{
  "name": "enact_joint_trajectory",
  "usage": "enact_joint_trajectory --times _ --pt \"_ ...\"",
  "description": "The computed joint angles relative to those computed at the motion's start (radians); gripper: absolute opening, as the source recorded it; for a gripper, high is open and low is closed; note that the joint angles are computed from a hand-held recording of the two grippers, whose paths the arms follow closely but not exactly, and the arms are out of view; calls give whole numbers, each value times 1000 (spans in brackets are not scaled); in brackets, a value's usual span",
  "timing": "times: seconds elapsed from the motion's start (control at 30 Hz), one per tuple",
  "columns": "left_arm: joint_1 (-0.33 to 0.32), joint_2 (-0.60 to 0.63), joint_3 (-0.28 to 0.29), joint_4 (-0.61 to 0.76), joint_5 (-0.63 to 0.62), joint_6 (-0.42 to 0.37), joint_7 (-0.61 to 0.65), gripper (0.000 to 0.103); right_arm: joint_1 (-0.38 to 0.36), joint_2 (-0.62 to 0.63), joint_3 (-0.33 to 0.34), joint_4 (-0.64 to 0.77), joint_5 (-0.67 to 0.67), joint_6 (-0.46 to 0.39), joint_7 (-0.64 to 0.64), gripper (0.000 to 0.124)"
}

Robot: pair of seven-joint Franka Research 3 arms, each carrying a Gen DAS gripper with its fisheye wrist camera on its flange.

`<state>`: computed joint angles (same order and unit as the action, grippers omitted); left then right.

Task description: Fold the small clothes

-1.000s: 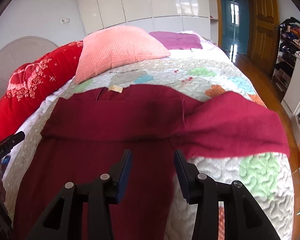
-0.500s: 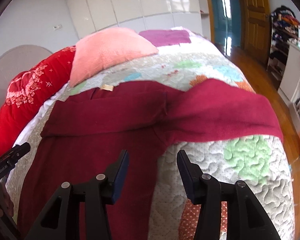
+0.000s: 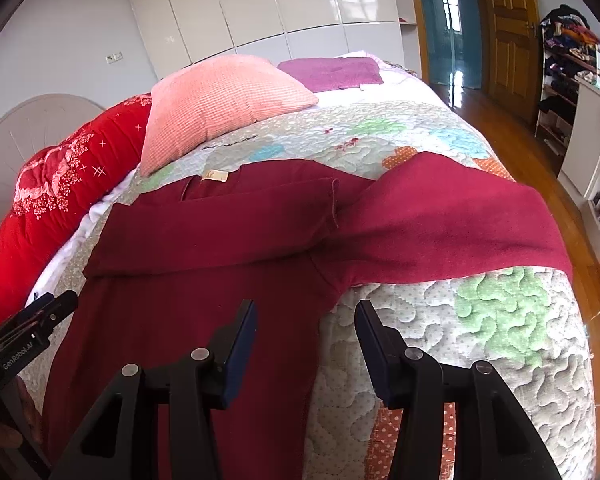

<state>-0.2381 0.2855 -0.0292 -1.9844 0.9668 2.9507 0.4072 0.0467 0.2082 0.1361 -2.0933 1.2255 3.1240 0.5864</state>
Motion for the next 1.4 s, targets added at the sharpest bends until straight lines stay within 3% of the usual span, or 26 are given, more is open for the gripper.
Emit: enact_joint_trajectory --times 0.07,0.23,0.37,0.57,0.73,1.1,1.4 --pt "14 18 -23 20 -50 -12 54 66 -5 7 8 7 28 11 -38 49" --pt "23 85 -50 85 -176 16 163 66 -22 22 -20 13 -28 -11 42 49" --pt "21 152 -82 161 -304 -10 290 66 -40 33 -48 7 -95 -19 128 50" --pt "1 258 -108 303 -439 -90 447 66 -127 36 -37 26 -6 -67 83 50" --pt "-43 341 -81 423 -485 -133 481 66 -155 47 -95 23 -36 -62 142 51" --pt "-85 470 -74 612 -534 -216 563 66 -291 141 -124 136 22 -227 255 51" --pt "-78 412 -66 537 -539 -179 572 66 -378 277 -94 307 237 -337 267 61"
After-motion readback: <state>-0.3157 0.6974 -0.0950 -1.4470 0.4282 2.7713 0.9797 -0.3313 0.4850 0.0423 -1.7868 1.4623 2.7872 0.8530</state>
